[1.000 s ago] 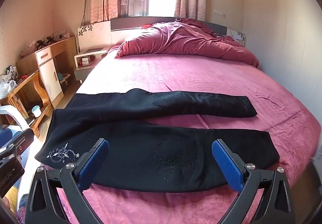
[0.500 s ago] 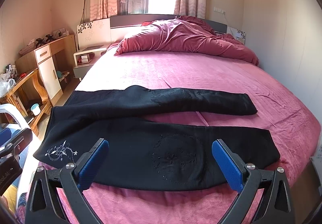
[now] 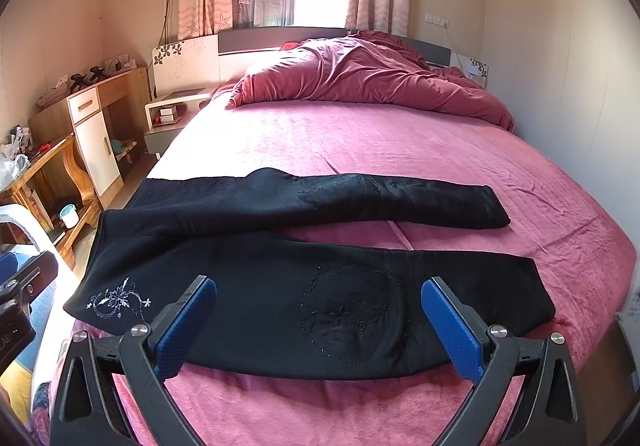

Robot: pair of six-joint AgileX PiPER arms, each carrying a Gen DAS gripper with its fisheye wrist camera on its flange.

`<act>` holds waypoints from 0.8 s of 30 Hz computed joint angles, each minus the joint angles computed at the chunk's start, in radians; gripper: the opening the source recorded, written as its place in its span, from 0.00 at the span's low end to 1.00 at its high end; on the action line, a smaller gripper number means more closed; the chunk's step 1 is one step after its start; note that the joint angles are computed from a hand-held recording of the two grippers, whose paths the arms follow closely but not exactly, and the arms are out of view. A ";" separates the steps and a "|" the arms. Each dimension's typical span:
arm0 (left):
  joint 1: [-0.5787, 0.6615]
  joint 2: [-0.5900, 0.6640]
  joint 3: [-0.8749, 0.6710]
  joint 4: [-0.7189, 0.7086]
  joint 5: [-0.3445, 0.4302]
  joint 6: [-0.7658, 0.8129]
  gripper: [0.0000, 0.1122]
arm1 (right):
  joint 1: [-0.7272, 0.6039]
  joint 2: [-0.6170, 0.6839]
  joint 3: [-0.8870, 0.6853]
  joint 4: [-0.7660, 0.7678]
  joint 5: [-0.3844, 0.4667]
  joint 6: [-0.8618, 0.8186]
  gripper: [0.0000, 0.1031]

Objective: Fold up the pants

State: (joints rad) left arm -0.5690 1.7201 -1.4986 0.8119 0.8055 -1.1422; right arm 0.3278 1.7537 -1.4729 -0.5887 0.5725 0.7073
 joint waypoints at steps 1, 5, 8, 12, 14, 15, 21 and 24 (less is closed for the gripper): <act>-0.001 -0.001 0.001 0.001 0.000 -0.001 0.69 | 0.000 0.000 0.000 0.000 0.000 0.000 1.00; -0.001 -0.001 0.002 0.001 0.000 -0.001 0.69 | -0.002 0.002 0.007 -0.005 -0.006 0.002 1.00; -0.001 -0.001 0.003 0.000 -0.001 -0.002 0.69 | -0.005 0.004 0.011 -0.003 -0.011 -0.001 1.00; -0.001 0.000 0.002 -0.001 0.000 0.000 0.69 | -0.006 0.004 0.013 -0.001 -0.011 -0.002 1.00; -0.001 0.001 0.002 -0.004 -0.002 0.001 0.69 | -0.007 0.003 0.015 -0.003 -0.012 -0.001 1.00; -0.001 0.001 0.001 -0.006 -0.001 0.002 0.69 | -0.007 0.003 0.015 -0.002 -0.013 -0.003 1.00; -0.001 0.000 0.004 -0.008 -0.003 0.000 0.69 | -0.007 0.003 0.015 -0.003 -0.012 -0.002 1.00; 0.003 0.003 0.002 -0.013 -0.006 0.006 0.69 | -0.006 0.004 0.016 -0.006 -0.011 0.002 1.00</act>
